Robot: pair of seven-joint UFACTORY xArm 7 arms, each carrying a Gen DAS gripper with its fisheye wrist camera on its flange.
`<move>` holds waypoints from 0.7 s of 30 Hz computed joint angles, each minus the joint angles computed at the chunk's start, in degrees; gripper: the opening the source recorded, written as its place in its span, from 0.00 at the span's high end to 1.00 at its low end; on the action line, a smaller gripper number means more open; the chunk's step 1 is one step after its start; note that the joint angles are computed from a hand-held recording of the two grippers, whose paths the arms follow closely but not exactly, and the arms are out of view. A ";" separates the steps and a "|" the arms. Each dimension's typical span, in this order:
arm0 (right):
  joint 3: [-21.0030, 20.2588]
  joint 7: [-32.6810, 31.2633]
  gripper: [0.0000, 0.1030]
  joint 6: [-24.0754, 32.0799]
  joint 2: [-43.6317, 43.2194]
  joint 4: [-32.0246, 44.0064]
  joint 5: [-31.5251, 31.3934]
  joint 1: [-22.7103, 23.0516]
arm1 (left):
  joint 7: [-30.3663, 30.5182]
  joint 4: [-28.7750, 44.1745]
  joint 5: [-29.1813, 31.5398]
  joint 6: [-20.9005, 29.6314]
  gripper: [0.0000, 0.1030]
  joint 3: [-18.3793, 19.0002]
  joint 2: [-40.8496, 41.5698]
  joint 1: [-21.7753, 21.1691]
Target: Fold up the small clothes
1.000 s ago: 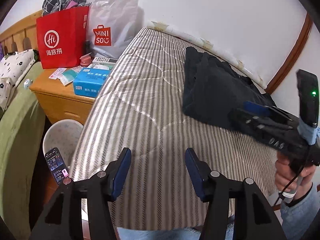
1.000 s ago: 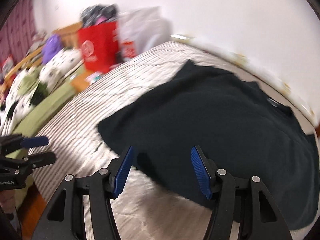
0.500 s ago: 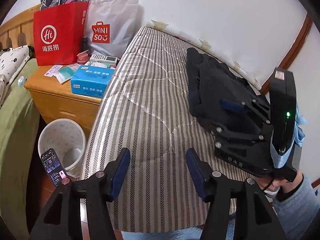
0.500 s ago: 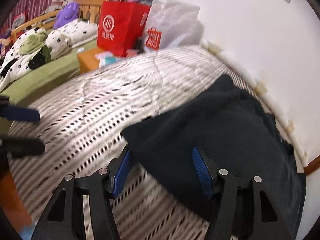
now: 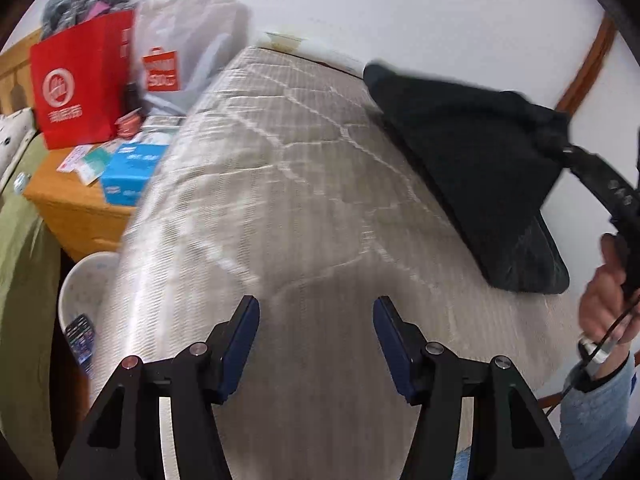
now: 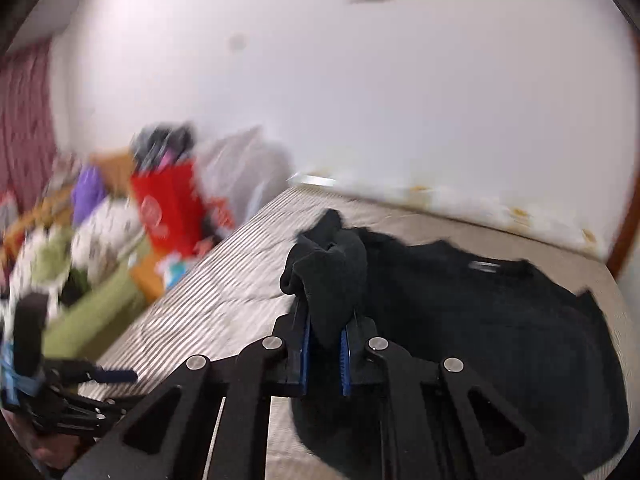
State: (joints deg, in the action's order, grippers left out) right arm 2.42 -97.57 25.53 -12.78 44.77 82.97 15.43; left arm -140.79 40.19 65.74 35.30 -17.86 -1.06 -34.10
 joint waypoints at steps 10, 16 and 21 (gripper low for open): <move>-12.09 6.74 0.90 16.54 11.31 8.79 2.35 -17.97 | 15.21 19.34 -0.88 -0.41 0.45 4.89 14.71 -3.36; -11.65 16.72 0.88 23.36 22.03 15.77 -5.16 -26.01 | 21.23 29.23 -2.73 -3.72 0.45 8.73 22.70 -6.66; -9.07 15.48 0.54 25.80 21.89 14.82 -4.18 -30.78 | 26.02 34.44 -4.03 -6.04 0.44 11.52 26.59 -9.67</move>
State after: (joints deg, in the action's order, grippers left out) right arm -6.65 -82.09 51.33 9.11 59.60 78.79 -15.36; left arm -114.77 74.63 61.71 29.27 -6.34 25.53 -43.77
